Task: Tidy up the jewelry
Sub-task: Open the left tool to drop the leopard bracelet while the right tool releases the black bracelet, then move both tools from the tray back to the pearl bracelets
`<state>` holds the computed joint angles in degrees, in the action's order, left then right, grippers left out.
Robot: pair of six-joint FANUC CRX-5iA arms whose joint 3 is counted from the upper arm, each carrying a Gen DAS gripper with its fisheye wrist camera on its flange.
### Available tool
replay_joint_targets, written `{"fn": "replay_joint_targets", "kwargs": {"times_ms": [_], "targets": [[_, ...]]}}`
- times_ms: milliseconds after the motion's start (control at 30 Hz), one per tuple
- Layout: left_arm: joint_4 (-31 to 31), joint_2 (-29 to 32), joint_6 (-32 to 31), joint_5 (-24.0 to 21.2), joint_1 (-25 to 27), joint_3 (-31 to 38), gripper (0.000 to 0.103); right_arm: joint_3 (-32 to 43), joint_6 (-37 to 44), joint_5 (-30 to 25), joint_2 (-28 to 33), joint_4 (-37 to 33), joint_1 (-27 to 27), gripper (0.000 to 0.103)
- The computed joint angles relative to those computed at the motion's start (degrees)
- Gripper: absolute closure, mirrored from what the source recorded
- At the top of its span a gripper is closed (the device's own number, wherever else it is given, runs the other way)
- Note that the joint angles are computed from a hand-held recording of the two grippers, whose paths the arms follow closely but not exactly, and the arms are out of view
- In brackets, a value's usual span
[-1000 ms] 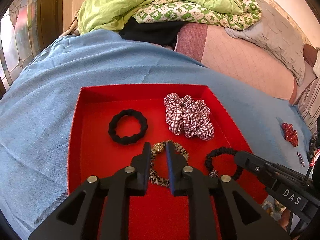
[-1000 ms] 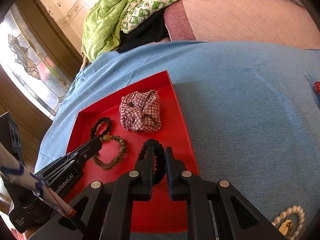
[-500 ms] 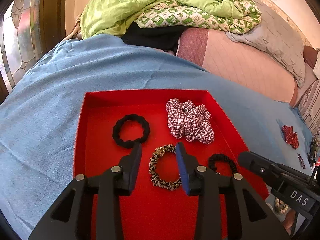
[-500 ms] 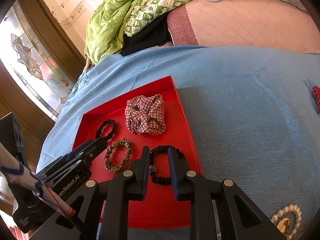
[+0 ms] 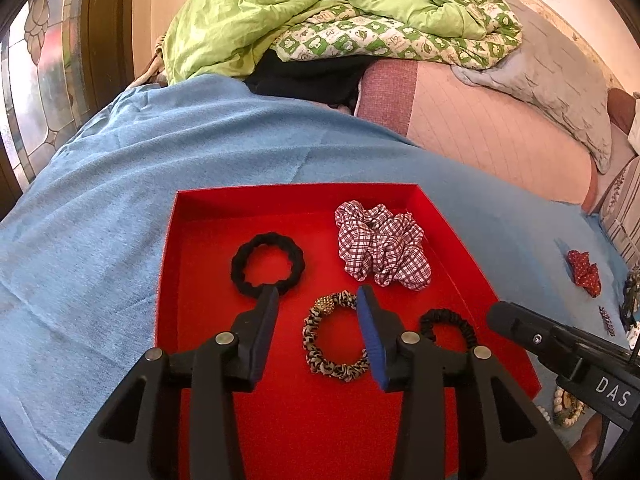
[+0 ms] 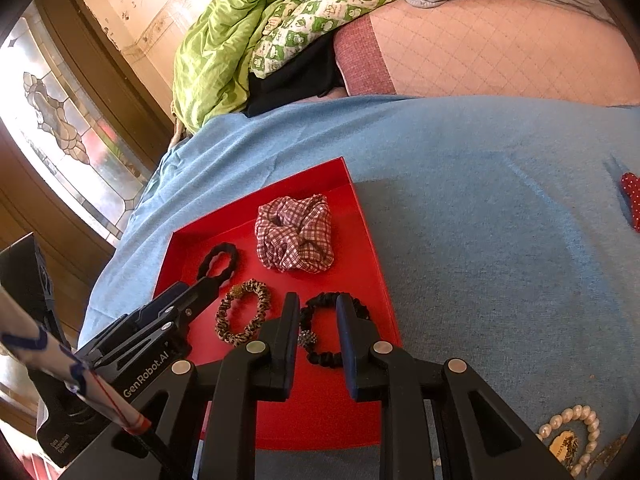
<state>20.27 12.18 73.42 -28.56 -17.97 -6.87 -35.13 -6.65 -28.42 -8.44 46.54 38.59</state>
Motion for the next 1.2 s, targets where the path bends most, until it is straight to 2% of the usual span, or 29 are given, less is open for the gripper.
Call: {"fn": "replay_joint_targets", "kwargs": {"times_ms": [433, 700, 833, 1000, 1133, 1200], "targets": [[0.77, -1.15, -1.11, 1.12, -0.05, -1.22, 0.061, -0.27, -0.42, -0.84, -0.68, 0.30, 0.54, 0.082], [6.76, -3.74, -8.02, 3.45, -1.24, -5.03, 0.061, -2.57, -2.36, -4.31, -6.37, 0.34, 1.77, 0.082], [12.59, -5.59, -15.29, 5.35, -2.59, -8.20, 0.061, -4.62, -4.36, -8.25, -11.02, 0.38, 3.15, 0.082], [18.22, -7.15, -24.49, 5.23, -4.33, -10.97, 0.061, -7.75, -6.94, -16.57, -18.28, 0.03, 7.50, 0.082], [26.86, -8.40, -36.02, 2.25, -5.39, -13.97, 0.061, -10.50, -9.39, -22.91, -24.53, -1.54, 11.62, 0.082], [29.91, -8.29, -40.91, -2.23, -5.18, -14.30, 0.061, -12.05, -11.21, -26.99, -28.10, -2.28, 14.35, 0.082]]}}
